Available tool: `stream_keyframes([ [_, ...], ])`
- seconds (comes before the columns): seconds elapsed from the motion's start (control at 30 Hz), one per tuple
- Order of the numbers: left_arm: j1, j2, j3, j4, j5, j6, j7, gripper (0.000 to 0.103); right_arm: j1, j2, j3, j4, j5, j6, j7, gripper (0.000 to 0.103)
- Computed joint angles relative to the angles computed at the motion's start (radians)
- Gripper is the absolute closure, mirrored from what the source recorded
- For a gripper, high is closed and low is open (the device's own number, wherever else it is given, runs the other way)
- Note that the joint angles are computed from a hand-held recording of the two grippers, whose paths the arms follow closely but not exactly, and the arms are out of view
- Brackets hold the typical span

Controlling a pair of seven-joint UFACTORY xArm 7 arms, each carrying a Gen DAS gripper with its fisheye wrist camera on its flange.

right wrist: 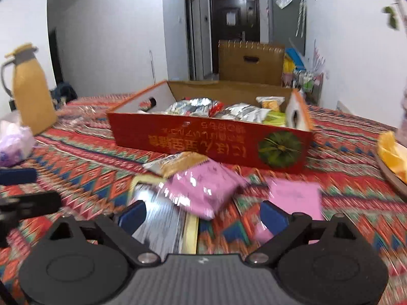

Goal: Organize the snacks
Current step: 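Grasp a gold packet with the left tool while the right tool grasps a pink packet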

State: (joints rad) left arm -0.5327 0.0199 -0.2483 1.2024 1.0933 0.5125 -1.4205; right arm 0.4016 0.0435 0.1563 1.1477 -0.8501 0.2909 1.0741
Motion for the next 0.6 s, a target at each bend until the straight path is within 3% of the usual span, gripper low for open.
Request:
stream_keyframes([
  [0.13,0.017,0.042,0.026,0.043,-0.039,-0.015,0.037,0.016,0.029,0.183,-0.033,0.184,0.049,0.041,-0.070,0.008],
  [0.2,0.014,0.080,0.038,0.083,-0.051,-0.013,0.069,0.016,0.051,0.215,-0.064,0.215,0.043,0.030,-0.087,0.010],
  [0.33,-0.007,0.187,0.066,0.190,-0.112,-0.049,0.194,0.016,0.001,0.174,-0.049,0.134,0.223,-0.064,-0.252,0.012],
  [0.43,-0.006,0.308,0.064,0.313,-0.226,-0.100,0.377,0.016,-0.046,0.128,-0.027,0.053,0.388,-0.117,-0.390,0.012],
  [0.5,-0.002,0.398,0.054,0.412,-0.306,-0.105,0.481,0.015,-0.047,0.105,-0.029,0.049,0.446,-0.060,-0.465,0.013],
  [0.6,0.008,0.528,0.022,0.569,-0.443,-0.063,0.623,0.016,-0.040,0.073,-0.051,0.037,0.454,-0.016,-0.474,0.014],
])
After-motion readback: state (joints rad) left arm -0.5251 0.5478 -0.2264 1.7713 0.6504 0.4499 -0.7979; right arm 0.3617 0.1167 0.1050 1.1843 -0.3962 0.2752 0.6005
